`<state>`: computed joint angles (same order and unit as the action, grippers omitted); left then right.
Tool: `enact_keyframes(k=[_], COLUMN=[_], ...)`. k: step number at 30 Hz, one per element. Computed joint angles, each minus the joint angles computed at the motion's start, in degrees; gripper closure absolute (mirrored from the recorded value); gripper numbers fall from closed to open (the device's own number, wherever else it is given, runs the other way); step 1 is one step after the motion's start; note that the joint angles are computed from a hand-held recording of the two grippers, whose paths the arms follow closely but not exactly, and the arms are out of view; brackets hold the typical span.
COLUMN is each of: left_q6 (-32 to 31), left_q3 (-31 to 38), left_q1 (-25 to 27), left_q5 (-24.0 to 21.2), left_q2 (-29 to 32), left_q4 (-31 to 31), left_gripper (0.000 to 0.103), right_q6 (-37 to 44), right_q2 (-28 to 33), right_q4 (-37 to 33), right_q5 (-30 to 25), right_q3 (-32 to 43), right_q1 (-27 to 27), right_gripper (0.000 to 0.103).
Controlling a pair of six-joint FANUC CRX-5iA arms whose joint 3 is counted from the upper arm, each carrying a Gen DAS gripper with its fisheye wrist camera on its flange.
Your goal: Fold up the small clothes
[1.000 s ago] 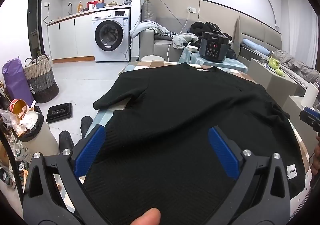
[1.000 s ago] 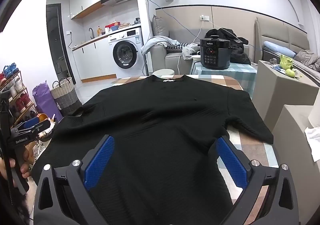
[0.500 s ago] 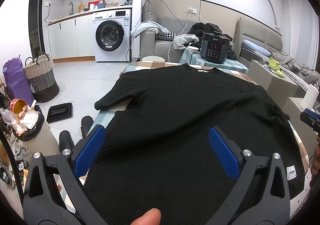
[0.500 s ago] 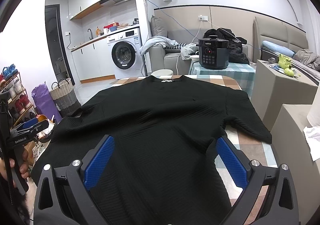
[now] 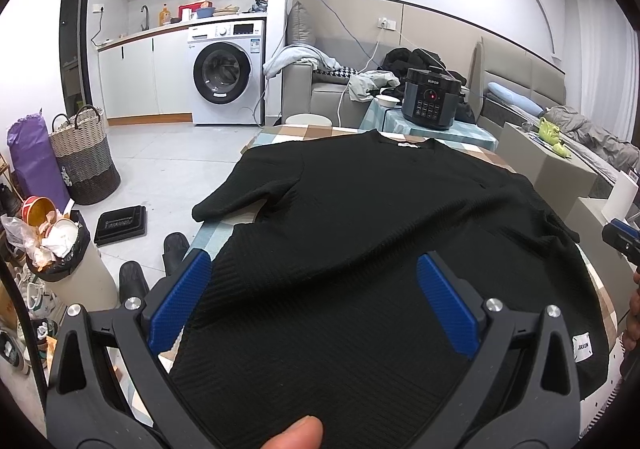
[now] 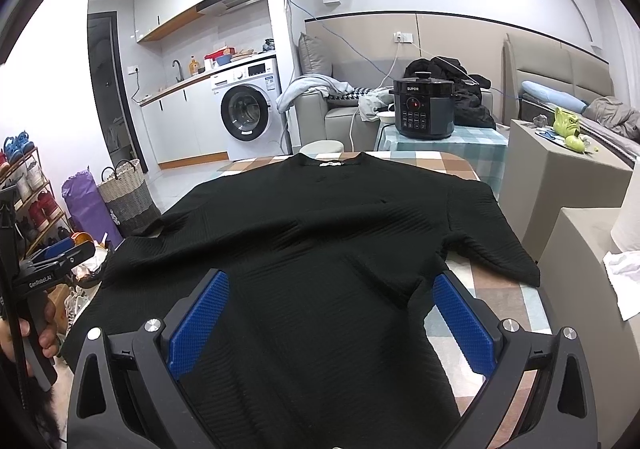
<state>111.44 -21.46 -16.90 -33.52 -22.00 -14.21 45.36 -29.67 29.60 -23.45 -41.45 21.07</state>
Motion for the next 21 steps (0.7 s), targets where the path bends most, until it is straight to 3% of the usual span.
enact_keyframes(k=[21], left_q6=[0.0], left_q3=[-0.6], left_q1=[0.2], left_q5=[0.4], left_q2=[-0.2], left_q4=[0.0], left_gripper=[0.001], right_q6=[-0.7], right_q2=[0.1], right_q4=[0.3], right_q5=[0.2], right_q3=[-0.2], right_q1=[-0.3], right_gripper=[0.000])
